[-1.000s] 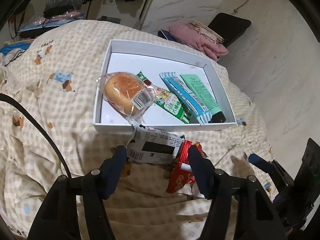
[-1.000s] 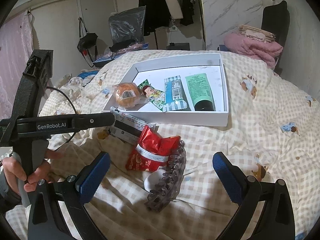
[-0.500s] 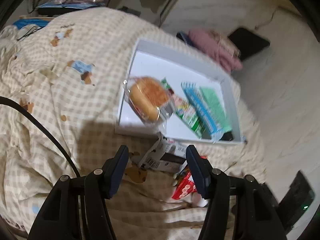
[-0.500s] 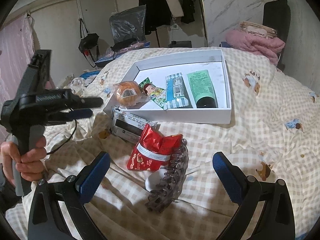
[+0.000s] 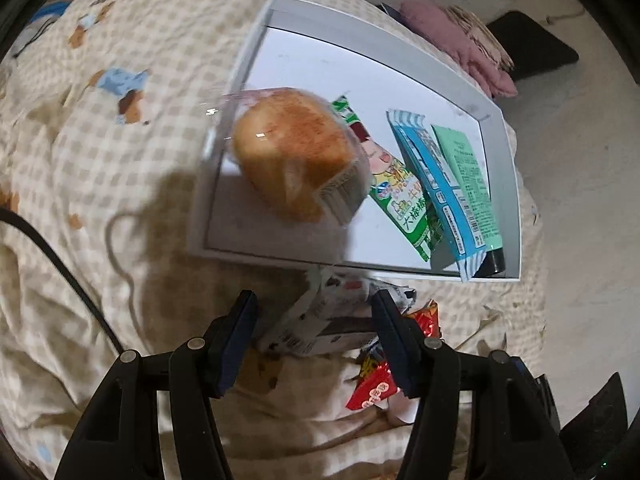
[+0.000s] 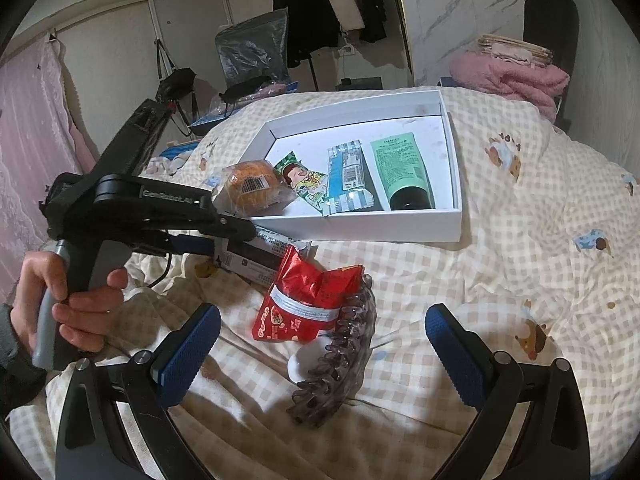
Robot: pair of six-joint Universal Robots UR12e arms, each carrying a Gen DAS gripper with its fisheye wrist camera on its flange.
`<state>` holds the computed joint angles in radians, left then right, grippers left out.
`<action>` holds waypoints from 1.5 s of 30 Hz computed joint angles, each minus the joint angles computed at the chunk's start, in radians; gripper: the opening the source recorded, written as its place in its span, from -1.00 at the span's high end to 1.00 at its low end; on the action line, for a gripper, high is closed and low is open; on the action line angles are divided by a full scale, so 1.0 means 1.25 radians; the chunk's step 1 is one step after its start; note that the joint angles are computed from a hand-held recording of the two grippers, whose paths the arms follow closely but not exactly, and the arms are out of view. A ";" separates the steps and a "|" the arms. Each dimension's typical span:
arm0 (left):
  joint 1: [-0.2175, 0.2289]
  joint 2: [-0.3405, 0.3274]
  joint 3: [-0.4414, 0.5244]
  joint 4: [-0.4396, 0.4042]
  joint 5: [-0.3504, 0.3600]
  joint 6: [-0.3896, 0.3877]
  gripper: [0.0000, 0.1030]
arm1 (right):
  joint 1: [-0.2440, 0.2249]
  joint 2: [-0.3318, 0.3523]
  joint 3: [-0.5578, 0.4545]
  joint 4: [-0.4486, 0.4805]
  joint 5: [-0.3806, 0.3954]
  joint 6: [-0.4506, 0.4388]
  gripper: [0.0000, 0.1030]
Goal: Organize objects
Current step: 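Grasp the white-and-red pouch with the left gripper, then lift the white-and-red pouch up with the left gripper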
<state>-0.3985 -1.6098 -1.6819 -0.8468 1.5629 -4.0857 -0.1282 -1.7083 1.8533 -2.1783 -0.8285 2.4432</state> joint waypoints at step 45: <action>-0.101 -0.034 0.121 -0.243 0.159 0.357 0.43 | 0.001 0.002 -0.001 0.009 -0.003 0.004 -0.99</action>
